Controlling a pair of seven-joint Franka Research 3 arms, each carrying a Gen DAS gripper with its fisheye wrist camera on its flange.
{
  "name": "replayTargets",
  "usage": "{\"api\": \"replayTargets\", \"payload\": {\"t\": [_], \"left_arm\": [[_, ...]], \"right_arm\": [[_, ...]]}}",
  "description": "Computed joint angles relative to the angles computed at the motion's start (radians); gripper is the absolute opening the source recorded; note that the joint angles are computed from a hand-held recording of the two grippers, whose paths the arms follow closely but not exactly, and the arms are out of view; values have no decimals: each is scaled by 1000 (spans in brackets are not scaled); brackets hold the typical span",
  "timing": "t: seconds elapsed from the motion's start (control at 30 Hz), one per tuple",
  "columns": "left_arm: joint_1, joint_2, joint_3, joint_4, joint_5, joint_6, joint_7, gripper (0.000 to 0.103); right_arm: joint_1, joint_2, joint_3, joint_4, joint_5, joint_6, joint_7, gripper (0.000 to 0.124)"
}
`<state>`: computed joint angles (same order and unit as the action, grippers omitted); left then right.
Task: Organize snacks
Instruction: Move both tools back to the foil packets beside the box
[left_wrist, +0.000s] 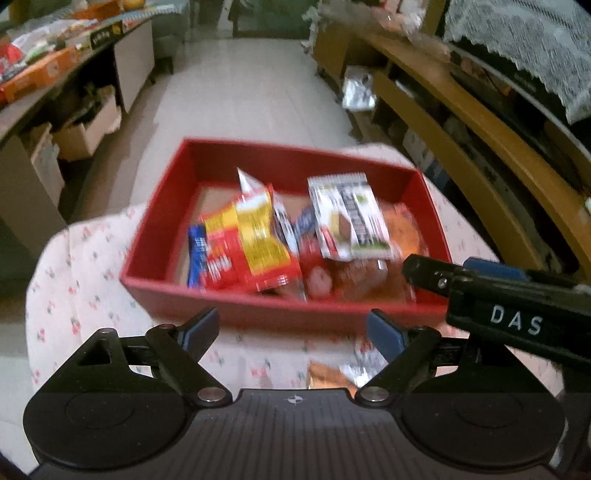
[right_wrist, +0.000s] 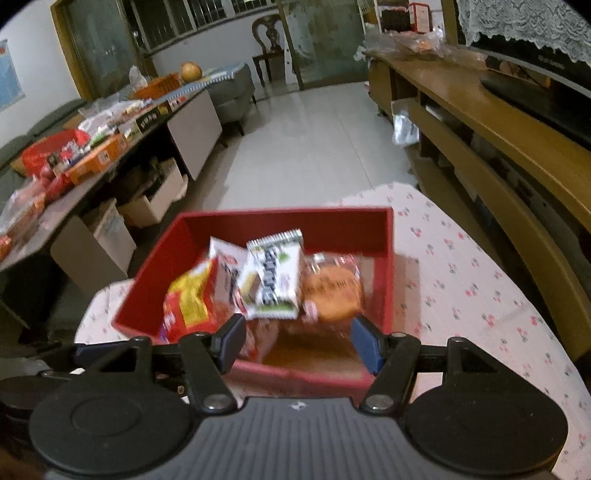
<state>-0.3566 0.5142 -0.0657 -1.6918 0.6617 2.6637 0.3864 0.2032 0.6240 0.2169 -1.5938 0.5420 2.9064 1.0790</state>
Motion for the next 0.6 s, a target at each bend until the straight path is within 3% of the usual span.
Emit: {"api": "replayTargets", "payload": {"t": [0.23, 0.37, 0.6], "left_arm": [[14, 15, -49, -25, -61, 1, 87, 90], [33, 60, -83, 4, -152, -17, 169, 90], [25, 135, -91, 82, -241, -41, 253, 90]], "right_arm": [[-28, -62, -3, -95, 14, -27, -29, 69], [-10, -60, -45, -88, -13, -86, 0, 69], [0, -32, -70, -47, -52, -200, 9, 69]]}}
